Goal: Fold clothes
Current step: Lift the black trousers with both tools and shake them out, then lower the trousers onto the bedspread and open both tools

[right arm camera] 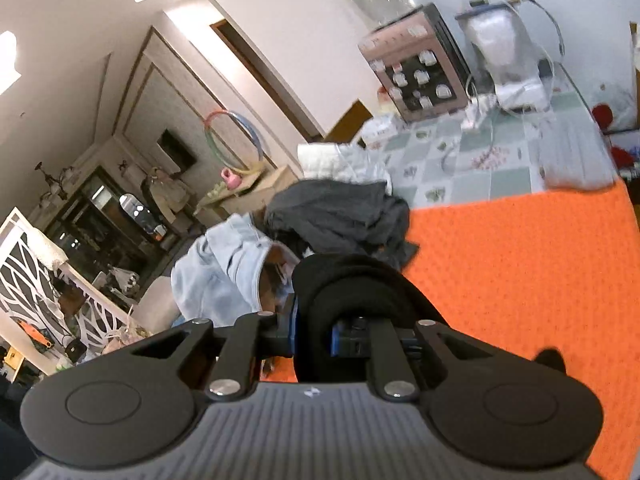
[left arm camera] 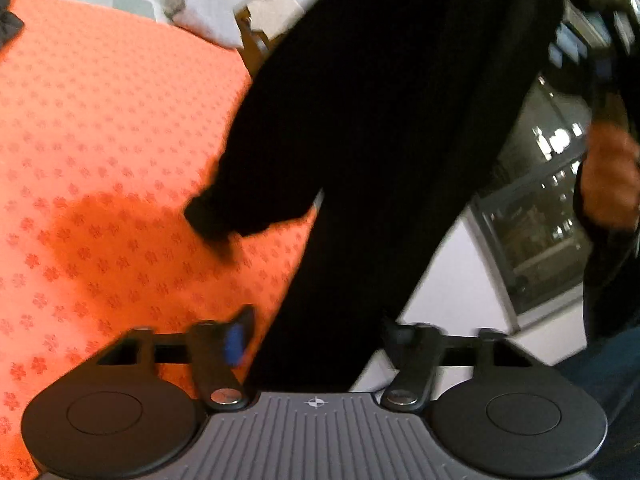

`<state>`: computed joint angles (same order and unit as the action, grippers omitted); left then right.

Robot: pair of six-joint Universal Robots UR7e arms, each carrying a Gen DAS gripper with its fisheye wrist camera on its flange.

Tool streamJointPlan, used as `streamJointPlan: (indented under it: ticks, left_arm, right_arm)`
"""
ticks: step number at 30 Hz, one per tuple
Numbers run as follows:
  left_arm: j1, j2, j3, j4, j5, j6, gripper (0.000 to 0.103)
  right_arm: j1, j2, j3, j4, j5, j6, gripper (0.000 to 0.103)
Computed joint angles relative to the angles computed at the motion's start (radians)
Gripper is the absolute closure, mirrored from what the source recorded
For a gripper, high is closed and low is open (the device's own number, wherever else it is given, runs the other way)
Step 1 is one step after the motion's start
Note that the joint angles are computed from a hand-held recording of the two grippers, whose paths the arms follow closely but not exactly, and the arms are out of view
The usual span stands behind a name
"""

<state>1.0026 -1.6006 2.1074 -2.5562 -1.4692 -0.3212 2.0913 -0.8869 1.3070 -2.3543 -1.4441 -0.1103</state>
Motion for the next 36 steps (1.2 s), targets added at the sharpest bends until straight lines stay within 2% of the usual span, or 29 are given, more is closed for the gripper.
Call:
streamJointPlan:
  ticks: [1, 3, 7, 10, 14, 18, 24, 27, 30, 32, 36]
  left_arm:
    - [-0.001, -0.001, 0.003, -0.007, -0.003, 0.007, 0.091]
    - [-0.008, -0.019, 0.008, -0.024, 0.003, 0.015, 0.092]
    - [-0.034, -0.065, -0.035, 0.054, 0.067, -0.009, 0.094]
    - [-0.064, -0.097, -0.095, 0.159, 0.158, -0.021, 0.095]
    - [-0.099, -0.083, -0.230, 0.350, 0.339, 0.003, 0.095]
    - [-0.083, -0.020, -0.357, 0.534, 0.460, 0.040, 0.095]
    - [-0.014, 0.076, -0.480, 0.800, 0.549, -0.014, 0.095]
    - [0.012, 0.096, -0.498, 0.855, 0.566, -0.038, 0.095]
    - [0.035, 0.112, -0.498, 0.863, 0.592, -0.065, 0.095]
    - [0.052, 0.126, -0.501, 0.866, 0.610, -0.101, 0.095]
    - [0.076, 0.150, -0.508, 0.875, 0.656, -0.190, 0.094]
  right_arm:
    - [-0.001, 0.009, -0.016, -0.004, -0.004, 0.001, 0.086]
    - [-0.003, 0.027, -0.051, -0.012, -0.012, 0.003, 0.086]
    - [-0.018, 0.052, -0.100, -0.039, -0.060, 0.022, 0.086]
    - [-0.039, 0.059, -0.115, -0.053, -0.093, 0.052, 0.086]
    - [-0.071, 0.055, -0.085, -0.077, -0.141, 0.059, 0.086]
    - [-0.108, 0.053, -0.022, -0.051, -0.184, 0.065, 0.086]
    - [-0.147, 0.103, 0.053, 0.030, -0.244, 0.054, 0.083]
    - [-0.161, 0.110, 0.091, 0.087, -0.255, 0.049, 0.076]
    - [-0.173, 0.103, 0.129, 0.119, -0.267, 0.027, 0.058]
    - [-0.171, 0.072, 0.170, 0.106, -0.292, -0.013, 0.041]
    - [-0.167, 0.042, 0.195, 0.091, -0.363, -0.118, 0.027]
